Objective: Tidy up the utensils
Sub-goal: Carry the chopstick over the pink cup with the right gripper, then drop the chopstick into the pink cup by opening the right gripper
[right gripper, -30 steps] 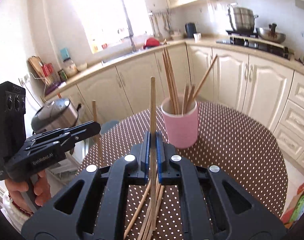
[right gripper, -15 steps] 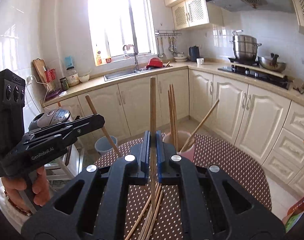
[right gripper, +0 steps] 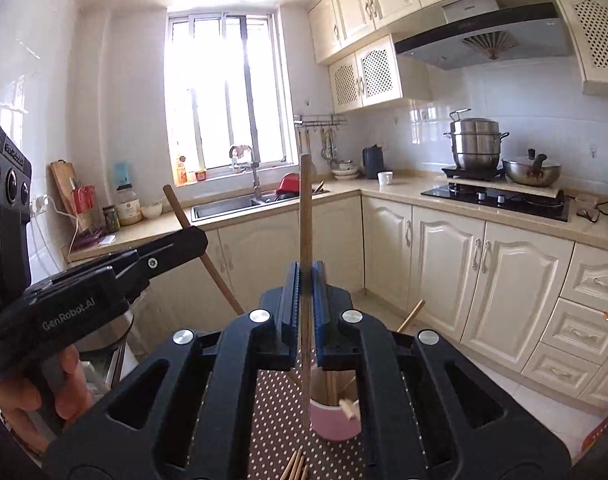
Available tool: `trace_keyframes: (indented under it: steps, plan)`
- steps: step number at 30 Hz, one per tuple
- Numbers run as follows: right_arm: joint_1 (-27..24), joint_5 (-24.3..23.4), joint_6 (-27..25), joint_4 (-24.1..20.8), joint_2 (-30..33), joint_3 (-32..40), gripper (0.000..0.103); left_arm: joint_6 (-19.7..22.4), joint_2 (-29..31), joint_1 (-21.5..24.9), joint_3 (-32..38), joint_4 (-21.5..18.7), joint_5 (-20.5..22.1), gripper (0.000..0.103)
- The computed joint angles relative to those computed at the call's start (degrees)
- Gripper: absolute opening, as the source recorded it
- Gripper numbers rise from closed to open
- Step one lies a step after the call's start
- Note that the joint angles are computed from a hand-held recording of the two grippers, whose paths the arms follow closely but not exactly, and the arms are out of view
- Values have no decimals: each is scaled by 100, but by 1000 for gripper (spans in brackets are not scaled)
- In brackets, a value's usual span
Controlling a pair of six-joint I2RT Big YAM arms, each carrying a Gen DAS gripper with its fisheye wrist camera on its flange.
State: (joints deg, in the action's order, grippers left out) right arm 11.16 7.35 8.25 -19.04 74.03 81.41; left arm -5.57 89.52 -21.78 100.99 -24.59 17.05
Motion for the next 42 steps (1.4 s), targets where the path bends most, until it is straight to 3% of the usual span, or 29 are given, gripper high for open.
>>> trace_keyframes:
  steps: [7,13,33,34,35,38,42]
  plan:
    - [-154,261,-89,491,91,-18,6,35,294,-119,160,177,-230,6]
    - [-257,274,-83,666,138,-171,6,218,476,-157,159,50,-216,6]
    - [-187,93,58,289,292,-286,7,788,672,-198,87,-494,-170,6]
    - [-175,109,51,277,299,-293,7,820,681,-197,109,-557,-175,8]
    - [-177,93,55,231,308,-284,7,850,689,-200,129,-608,-191,16]
    - [-181,72,105,195,324,-296,7,889,607,-175,-42,-465,-337,28]
    - [-161,91,111,152,331,-318,7,846,567,-129,-89,-443,-344,31]
